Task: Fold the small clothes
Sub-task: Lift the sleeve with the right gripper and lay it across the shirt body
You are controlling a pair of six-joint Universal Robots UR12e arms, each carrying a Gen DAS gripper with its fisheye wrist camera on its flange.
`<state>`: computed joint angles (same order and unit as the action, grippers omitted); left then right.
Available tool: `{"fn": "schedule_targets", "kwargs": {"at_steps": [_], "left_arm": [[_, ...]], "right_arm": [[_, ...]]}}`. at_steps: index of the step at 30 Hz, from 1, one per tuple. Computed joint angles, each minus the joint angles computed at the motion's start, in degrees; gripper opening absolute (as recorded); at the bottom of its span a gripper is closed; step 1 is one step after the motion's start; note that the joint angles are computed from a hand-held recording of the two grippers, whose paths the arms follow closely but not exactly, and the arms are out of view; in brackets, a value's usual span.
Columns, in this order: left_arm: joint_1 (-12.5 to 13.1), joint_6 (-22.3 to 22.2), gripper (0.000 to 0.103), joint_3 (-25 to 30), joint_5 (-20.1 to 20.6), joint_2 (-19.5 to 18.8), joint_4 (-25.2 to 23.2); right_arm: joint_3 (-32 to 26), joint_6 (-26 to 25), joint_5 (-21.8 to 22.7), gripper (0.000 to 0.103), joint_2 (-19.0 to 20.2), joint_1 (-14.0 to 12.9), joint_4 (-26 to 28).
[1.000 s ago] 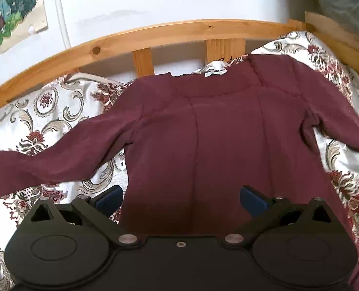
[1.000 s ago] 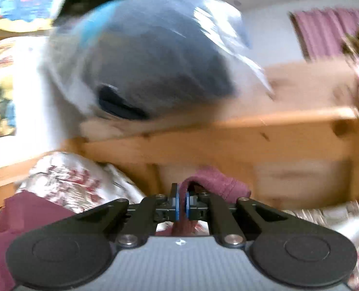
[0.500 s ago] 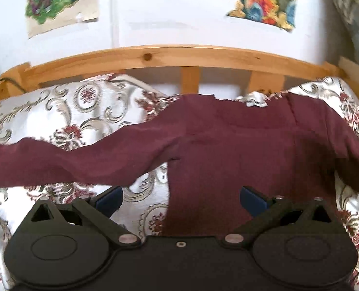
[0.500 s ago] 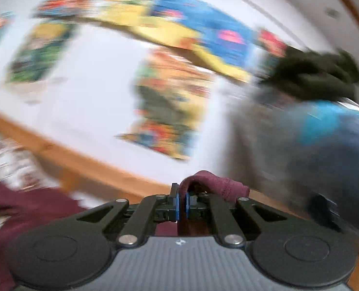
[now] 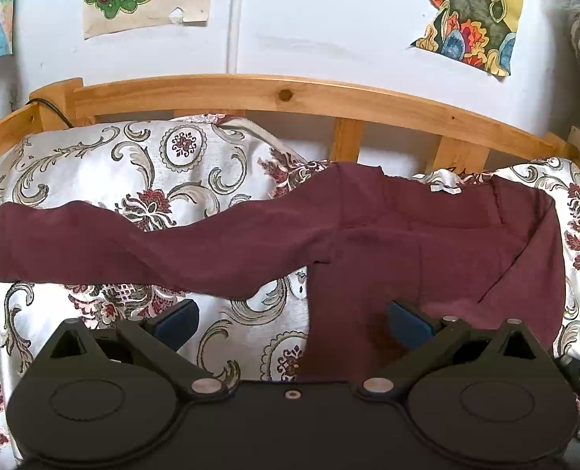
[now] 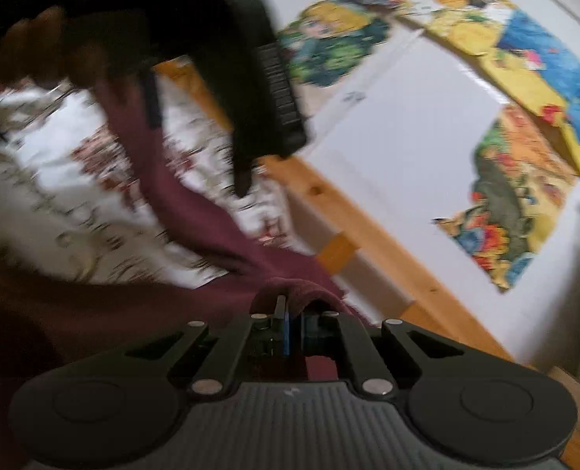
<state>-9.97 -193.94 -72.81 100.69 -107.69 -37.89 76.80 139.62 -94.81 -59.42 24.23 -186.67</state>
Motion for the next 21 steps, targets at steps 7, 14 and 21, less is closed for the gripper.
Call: {"fn": "schedule_targets", "kwargs": {"at_steps": [7, 14, 21], "left_arm": [[-0.33, 1.18, 0.102, 0.16, -0.07, -0.41, 0.55], [-0.6, 3.38, 0.102, 0.34, -0.92, -1.2, 2.4], [-0.67, 2.77, 0.102, 0.97, -1.5, -2.12, 0.75]], "right_arm": [[0.92, -1.97, 2.52, 0.008, -1.25, -0.28, 7.41], [4.77, -5.29, 12.29, 0.06, -4.77, -1.68, 12.04], [7.51, -7.15, 16.83, 0.061, -7.64, -2.19, 16.31]]}}
